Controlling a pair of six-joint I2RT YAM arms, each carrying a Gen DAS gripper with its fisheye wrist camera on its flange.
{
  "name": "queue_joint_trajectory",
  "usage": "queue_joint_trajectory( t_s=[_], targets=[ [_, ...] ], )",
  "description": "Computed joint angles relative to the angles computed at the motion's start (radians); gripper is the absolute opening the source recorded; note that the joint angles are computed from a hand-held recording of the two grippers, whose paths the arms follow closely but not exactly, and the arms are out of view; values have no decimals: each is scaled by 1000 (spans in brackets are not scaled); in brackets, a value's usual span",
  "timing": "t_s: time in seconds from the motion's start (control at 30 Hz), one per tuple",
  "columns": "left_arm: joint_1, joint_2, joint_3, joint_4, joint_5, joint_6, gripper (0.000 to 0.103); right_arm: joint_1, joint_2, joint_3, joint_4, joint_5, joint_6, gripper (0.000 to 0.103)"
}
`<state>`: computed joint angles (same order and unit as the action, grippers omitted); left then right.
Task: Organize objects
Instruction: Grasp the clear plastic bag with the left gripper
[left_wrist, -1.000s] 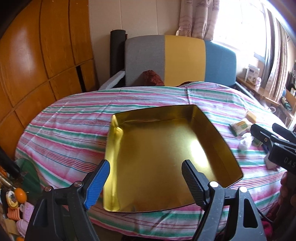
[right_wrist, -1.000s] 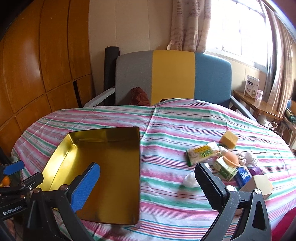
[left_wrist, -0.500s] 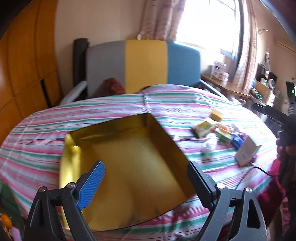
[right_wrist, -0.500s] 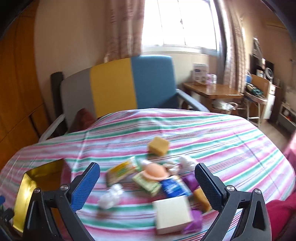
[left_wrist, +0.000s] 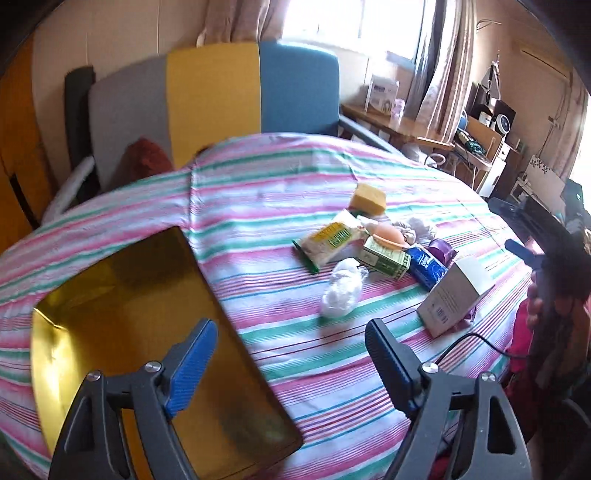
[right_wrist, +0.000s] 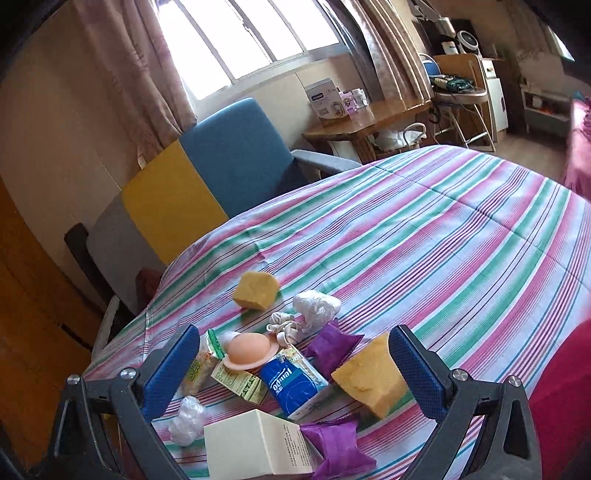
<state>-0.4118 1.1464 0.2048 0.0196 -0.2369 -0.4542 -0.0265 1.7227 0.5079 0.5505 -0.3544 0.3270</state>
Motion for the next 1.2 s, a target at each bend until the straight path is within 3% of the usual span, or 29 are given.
queue_joint_trajectory(
  t_s=[0.2,0.37,0.63,0.73,0.77,0.8,0.93,1.07,1.2],
  targets=[
    [10,413,170,150,84,41,73,-1,14,13,-11,-38,-2,103],
    [-4,624,321,143,93,91,71,12,7,9,-11,-47,-28,103],
    [19,815,493,98,84,154,68,20,21,23,-25,-57,-47,103],
    [32,879,546,87,89,164,58,19,24,25,-27,-58,-46,103],
    [42,902,564,84,107,167,47,19,24,26,-28,-58,-47,103],
    [44,912,568,86,116,168,37,20,25,26,-29,-58,-47,103],
    [37,868,496,159,136,150,36,27,30,33,-39,-47,-53,103],
    [3,697,334,226,110,93,36,37,31,39,-54,-44,-69,103],
    [-44,510,210,205,51,41,36,53,35,54,-89,-50,-94,103]
  ],
)
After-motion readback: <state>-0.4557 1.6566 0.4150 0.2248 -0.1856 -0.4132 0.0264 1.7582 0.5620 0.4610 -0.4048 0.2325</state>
